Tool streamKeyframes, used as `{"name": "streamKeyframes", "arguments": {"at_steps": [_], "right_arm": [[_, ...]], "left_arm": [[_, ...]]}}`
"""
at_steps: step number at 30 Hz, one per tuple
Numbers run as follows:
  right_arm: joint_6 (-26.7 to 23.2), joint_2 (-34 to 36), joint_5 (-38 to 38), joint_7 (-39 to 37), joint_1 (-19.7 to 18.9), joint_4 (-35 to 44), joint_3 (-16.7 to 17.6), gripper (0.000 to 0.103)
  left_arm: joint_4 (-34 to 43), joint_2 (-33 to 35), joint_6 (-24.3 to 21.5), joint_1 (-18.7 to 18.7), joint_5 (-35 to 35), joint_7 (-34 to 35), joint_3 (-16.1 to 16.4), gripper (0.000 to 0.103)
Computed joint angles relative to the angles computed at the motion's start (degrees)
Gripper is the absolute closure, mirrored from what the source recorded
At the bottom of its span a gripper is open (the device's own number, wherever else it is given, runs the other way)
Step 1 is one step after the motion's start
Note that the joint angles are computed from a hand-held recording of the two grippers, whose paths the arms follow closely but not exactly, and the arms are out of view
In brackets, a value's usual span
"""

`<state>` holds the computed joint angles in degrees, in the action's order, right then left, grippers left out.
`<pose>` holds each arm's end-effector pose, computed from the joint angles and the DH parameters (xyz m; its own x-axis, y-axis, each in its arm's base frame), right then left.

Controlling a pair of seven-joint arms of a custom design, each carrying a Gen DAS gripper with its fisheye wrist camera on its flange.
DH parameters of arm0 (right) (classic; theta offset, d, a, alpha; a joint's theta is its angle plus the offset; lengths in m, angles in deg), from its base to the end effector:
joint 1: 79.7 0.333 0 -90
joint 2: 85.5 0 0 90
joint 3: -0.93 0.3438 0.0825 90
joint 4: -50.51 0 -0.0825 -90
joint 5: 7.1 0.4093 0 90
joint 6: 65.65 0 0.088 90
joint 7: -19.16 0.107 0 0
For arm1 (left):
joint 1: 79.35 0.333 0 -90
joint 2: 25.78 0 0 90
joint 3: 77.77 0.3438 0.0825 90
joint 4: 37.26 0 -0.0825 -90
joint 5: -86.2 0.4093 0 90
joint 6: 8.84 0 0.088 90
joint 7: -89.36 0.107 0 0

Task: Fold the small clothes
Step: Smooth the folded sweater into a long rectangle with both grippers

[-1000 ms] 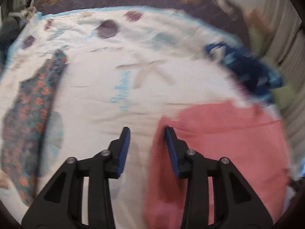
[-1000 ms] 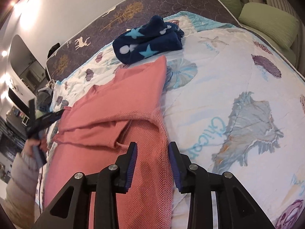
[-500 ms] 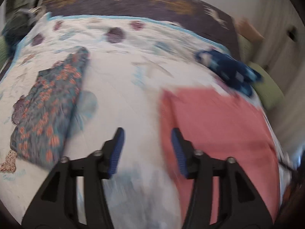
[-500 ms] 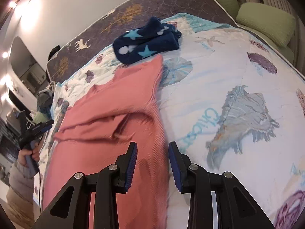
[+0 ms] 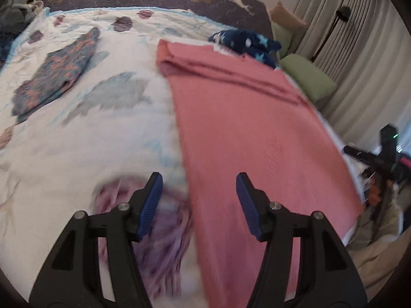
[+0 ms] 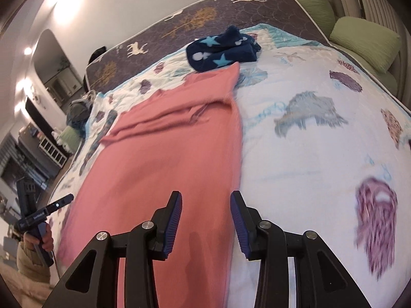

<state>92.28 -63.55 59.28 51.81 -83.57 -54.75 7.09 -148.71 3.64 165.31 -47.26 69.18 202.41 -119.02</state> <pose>0.6971 -0.0170 0.3723 0.1722 -0.9118 -0.3728 -0.7521 0.1226 -0.6475 0.6938 -0.0337 0.3525 -0.1882 -0.9418 0.2787 -0.7665 -0.0365 -0.6412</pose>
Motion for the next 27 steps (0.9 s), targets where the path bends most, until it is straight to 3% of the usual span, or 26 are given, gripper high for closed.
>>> {"name": "streamKeyframes", "arguments": {"at_steps": [1, 3, 7, 9, 13, 15, 19, 27], "right_arm": [[0.1, -0.9, 0.7, -1.0, -0.2, -1.3, 0.3, 0.064], [0.2, -2.5, 2.5, -3.4, -0.3, -3.5, 0.6, 0.063], [1.1, -5.4, 6.1, -7.2, 0.7, -8.0, 0.0, 0.062], [1.4, -6.8, 8.2, -8.9, 1.2, -10.5, -0.5, 0.06], [1.2, -9.4, 13.9, -12.7, 2.1, -14.9, -1.9, 0.056], [0.7, -10.7, 16.7, -14.7, 2.6, -17.1, -2.8, 0.056], [-0.1, -13.4, 20.8, -18.5, 3.8, -20.6, -4.5, 0.055], [-2.2, -14.5, 23.8, -20.6, 4.9, -22.6, -6.6, 0.055]], "left_arm": [[-1.5, -1.1, 1.2, -0.6, 0.2, -0.6, 0.9, 0.043], [-3.1, -0.9, 2.0, 2.2, -0.2, 0.3, -2.3, 0.043], [-7.1, -3.0, 4.8, 2.8, 1.9, -1.7, -3.2, 0.043], [-9.2, -3.2, 6.3, 5.2, 2.9, -1.9, -5.9, 0.043], [-14.5, -2.5, 10.0, 13.6, 5.0, -2.2, -14.6, 0.042], [-16.1, -2.9, 11.2, 15.2, 6.0, -3.5, -16.0, 0.042], [-18.9, -2.3, 10.6, 21.8, 8.3, -6.2, -21.7, 0.042], [-23.6, -2.7, 12.0, 27.8, 13.7, -11.0, -25.9, 0.042]]}}
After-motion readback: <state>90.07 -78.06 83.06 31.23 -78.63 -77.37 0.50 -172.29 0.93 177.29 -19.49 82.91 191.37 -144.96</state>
